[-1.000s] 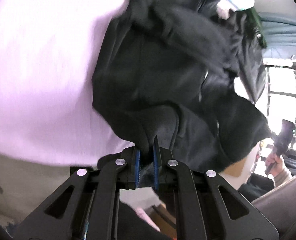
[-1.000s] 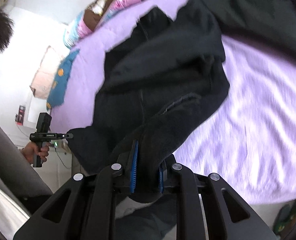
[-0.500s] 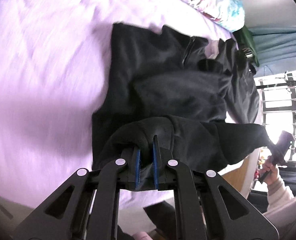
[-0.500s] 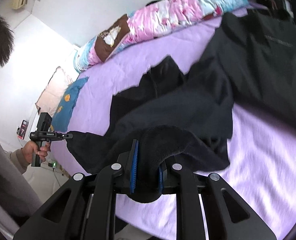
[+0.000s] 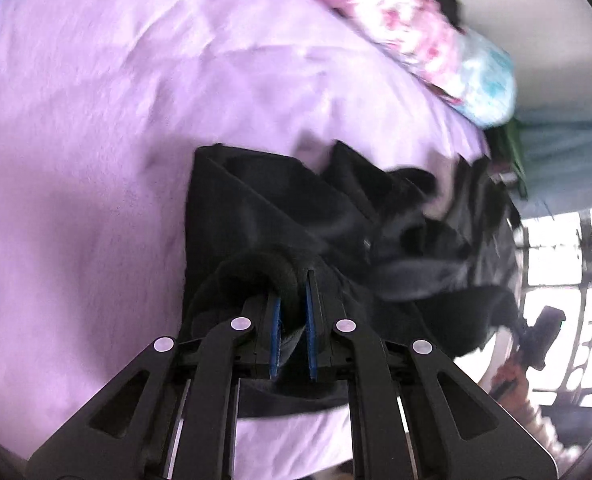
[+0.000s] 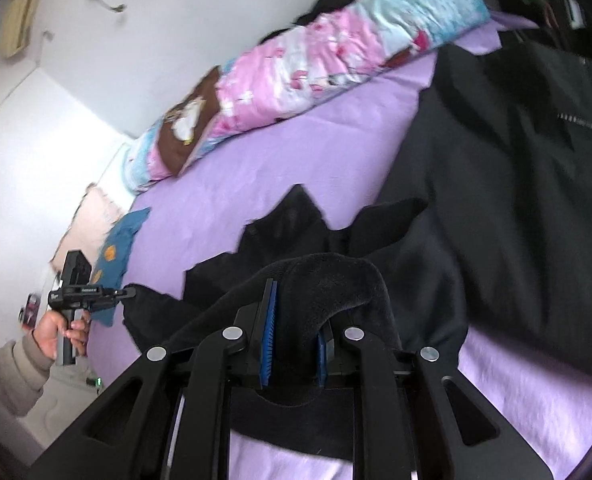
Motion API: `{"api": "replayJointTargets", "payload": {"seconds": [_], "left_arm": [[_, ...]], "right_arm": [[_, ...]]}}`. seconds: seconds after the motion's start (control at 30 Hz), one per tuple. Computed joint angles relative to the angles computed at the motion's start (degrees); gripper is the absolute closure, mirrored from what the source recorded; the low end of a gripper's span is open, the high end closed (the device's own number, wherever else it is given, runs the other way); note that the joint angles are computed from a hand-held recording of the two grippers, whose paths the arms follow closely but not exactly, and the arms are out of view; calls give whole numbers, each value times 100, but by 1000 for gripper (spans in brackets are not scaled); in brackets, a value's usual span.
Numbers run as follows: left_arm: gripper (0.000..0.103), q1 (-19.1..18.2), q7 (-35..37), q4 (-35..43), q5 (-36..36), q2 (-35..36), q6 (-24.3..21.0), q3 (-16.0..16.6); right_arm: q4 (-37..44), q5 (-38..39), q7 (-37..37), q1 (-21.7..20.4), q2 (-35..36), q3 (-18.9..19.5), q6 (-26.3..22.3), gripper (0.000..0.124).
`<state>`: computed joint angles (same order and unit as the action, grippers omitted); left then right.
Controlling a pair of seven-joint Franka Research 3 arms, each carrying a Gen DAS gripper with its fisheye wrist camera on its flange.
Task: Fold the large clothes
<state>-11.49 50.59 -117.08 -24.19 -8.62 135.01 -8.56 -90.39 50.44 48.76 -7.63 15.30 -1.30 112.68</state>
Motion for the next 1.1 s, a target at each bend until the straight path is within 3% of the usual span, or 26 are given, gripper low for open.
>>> {"api": "replayJointTargets", "payload": {"seconds": [0.23, 0.43, 0.47, 0.5, 0.53, 0.57, 0.6, 0.63, 0.67, 0.73, 0.87, 1.03, 1.1], "left_arm": [[92, 290, -405, 140, -119, 871, 33, -5], [84, 449, -475, 239, 36, 1104, 128, -104], [80, 467, -435, 247, -15, 1104, 131, -118], [64, 480, -390, 240, -45, 1089, 141, -130], [36, 476, -526, 262, 161, 1063, 127, -132], [25, 464, -814, 287, 524, 1011, 116, -127], [20, 458, -1067, 256, 824, 914, 145, -121], [20, 463, -1210, 150, 980, 765, 311, -112], [19, 462, -1250, 37, 1010, 621, 508, -102], [16, 451, -1396, -74, 1220, 424, 632, -95], [13, 352, -1391, -142, 1531, 141, 434, -104], [11, 160, -1700, -276, 1824, -67, 175, -234], [11, 52, -1762, -145, 2181, 24, -160, -362]], "right_arm": [[742, -654, 1054, 161, 1033, 82, 366, 108], [933, -808, 1283, 80, 1285, 249, 449, 107], [993, -757, 1325, 29, 1316, 282, 356, 104], [1016, -749, 1365, 4, 1315, 293, 316, 104], [1018, -738, 1392, -18, 1301, 301, 284, 103], [1046, -721, 1444, -45, 1287, 311, 196, 99], [995, -711, 1416, -57, 1227, 321, 174, 95], [869, -595, 1239, -99, 1104, 364, 197, 86], [732, -514, 1101, -99, 975, 373, 294, 64], [387, -82, 712, -161, 638, 416, 570, 42], [272, 293, 441, -158, 367, 330, 551, 42], [108, 177, 404, -32, 183, 193, 536, 42], [-88, -101, 372, 104, 36, 129, 773, 42]]}}
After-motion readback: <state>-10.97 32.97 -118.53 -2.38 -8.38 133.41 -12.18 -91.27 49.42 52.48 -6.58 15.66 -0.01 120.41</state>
